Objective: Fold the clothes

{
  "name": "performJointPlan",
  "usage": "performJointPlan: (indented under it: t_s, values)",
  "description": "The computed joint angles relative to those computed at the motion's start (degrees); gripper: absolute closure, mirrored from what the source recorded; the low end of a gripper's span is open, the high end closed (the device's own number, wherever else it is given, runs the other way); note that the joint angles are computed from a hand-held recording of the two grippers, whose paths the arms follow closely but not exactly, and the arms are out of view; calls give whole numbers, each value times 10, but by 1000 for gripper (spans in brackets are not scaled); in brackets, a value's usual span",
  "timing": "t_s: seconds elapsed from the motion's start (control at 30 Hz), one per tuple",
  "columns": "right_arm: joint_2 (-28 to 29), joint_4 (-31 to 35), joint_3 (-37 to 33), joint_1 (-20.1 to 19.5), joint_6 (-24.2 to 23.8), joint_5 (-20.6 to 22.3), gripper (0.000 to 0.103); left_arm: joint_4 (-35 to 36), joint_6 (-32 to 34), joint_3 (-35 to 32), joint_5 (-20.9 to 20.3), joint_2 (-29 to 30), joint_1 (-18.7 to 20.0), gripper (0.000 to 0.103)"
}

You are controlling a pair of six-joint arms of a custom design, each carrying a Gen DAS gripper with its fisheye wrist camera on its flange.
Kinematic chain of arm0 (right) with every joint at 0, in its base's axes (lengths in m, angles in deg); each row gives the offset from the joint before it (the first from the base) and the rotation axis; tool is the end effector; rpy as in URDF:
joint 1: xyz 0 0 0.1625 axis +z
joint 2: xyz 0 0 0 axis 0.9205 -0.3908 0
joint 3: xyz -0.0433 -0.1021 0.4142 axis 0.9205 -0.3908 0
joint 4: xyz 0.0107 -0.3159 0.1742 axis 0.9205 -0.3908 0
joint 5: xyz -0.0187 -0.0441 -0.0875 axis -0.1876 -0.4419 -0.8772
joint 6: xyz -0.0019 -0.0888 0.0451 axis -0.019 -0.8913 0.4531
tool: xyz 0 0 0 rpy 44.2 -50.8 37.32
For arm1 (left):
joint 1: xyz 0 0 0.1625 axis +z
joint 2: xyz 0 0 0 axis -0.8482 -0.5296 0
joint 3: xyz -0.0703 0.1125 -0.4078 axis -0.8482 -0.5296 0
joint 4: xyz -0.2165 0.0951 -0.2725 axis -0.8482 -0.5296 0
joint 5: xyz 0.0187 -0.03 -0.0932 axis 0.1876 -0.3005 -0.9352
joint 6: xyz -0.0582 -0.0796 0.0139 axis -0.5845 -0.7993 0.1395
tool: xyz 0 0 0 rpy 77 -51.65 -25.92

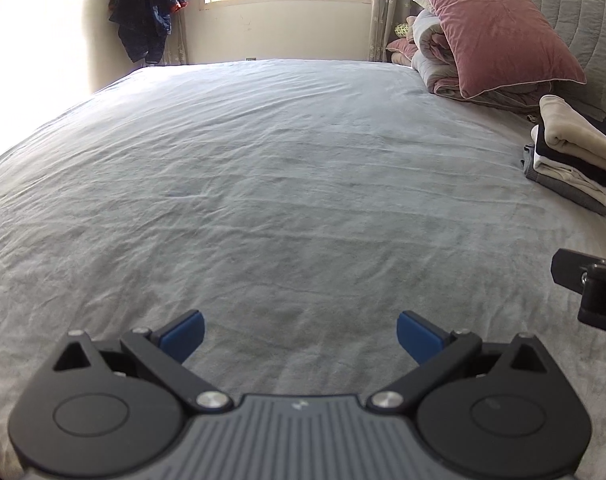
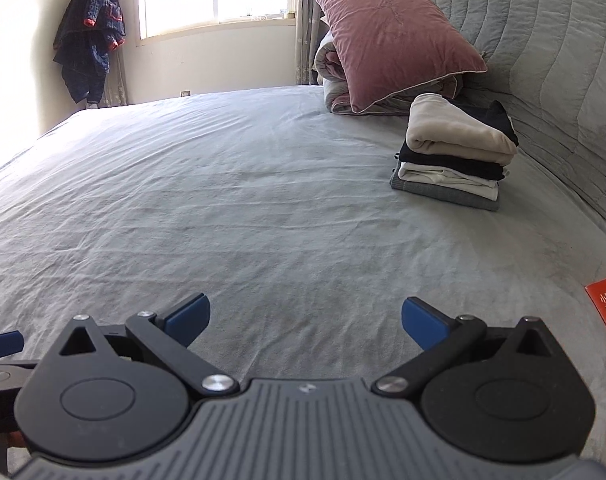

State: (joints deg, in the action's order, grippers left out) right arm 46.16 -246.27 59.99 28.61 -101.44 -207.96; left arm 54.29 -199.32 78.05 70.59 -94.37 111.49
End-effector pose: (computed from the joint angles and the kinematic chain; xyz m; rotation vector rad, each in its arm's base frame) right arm 0.1135 -0.5403 0.1304 -0.0516 -1.8769 1.2477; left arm -0.2038 -0.6124 0.0049 0.7808 2.2729 -0.8388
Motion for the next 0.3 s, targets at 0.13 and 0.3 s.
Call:
performJointPlan:
  t_s: [0.13,0.3]
  values:
    - [21,-4,-24,-6,-16,-2,0,3,4,-16,12,7,20,1]
    - [39,0,-41,-16,-14,5,0,-24,11,-16,19,13,35,0]
